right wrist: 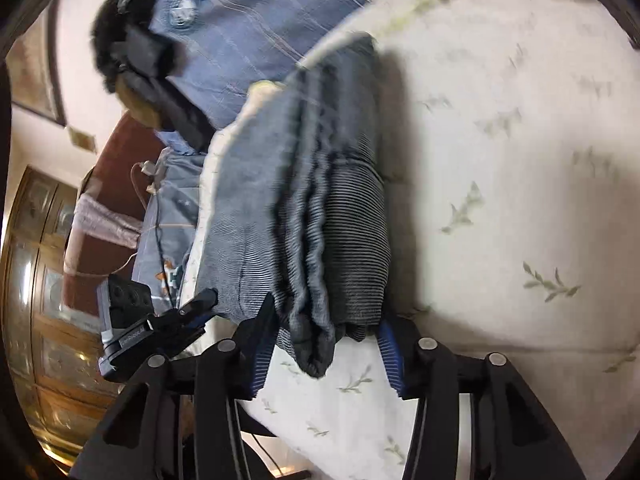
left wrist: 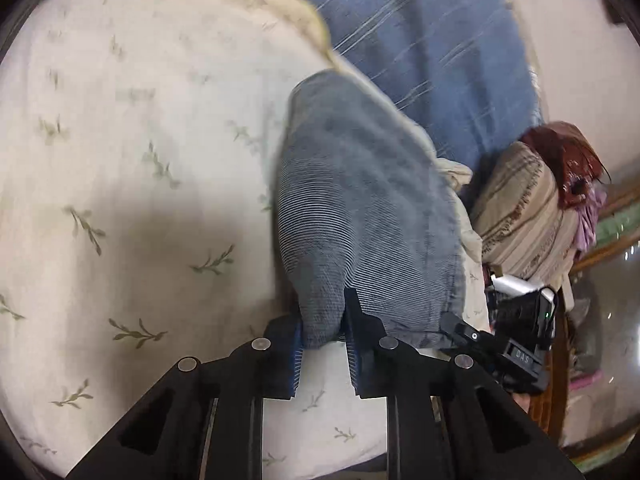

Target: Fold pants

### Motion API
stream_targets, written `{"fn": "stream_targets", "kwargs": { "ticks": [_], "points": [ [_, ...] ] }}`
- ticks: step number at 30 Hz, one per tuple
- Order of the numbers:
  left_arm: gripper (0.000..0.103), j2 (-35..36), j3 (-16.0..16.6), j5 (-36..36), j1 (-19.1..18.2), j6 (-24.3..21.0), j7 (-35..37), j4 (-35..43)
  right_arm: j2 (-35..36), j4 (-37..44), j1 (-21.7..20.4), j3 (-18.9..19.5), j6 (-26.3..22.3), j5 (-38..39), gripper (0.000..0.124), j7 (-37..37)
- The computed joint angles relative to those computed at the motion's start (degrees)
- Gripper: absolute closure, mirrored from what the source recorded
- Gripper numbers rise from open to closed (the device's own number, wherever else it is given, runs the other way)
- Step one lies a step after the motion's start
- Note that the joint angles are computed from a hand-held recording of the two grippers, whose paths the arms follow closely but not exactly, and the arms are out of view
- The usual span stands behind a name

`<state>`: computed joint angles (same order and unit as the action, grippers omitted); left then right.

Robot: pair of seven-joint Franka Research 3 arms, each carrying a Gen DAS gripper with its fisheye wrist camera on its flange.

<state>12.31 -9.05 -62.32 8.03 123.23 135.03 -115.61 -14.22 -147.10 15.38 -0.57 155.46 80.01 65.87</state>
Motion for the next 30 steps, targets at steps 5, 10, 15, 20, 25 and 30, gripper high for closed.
{"fn": "stream_targets", "kwargs": {
  "ticks": [5, 10, 15, 20, 25, 30],
  "points": [
    [0.066, -3.4, 0.2, 0.8, -0.9, 3.4, 0.7, -2.6, -3.4, -2.0, -0.9, 4.5, 7.4, -13.5, 0.061, 11.2],
    [0.057, -11.3, 1.5, -1.3, -2.6, 8.6, 5.7, -10.6, -12.7, -8.6, -11.6, 20.7, 13.0, -44.3, 0.047, 34.9],
    [0.057, -18.2, 2.7, 2.4, -7.4, 16.0, 9.1, -17.8, -12.6, -7.8, -18.1, 27.2, 5.9, -57.2, 0.058, 45.2],
    [0.058, -18.0, 2.7, 10.1, -11.3, 21.3, 3.7, -18.5, -7.4, -5.5, -18.8, 25.5, 6.1, -63.0, 0.078, 50.2],
    [0.058, -19.3, 3.6, 8.1, -13.7, 24.6, 5.1, -18.9, -8.0, -5.6, -20.4, 26.7, 9.3, -71.3, 0.081, 57.5],
    [0.060, -17.6, 3.9, 5.7, -14.4, 25.5, 6.2, -17.6, -7.7, -2.8, -24.8, 31.6, 2.1, -83.5, 0.108, 65.7]
  ]
}}
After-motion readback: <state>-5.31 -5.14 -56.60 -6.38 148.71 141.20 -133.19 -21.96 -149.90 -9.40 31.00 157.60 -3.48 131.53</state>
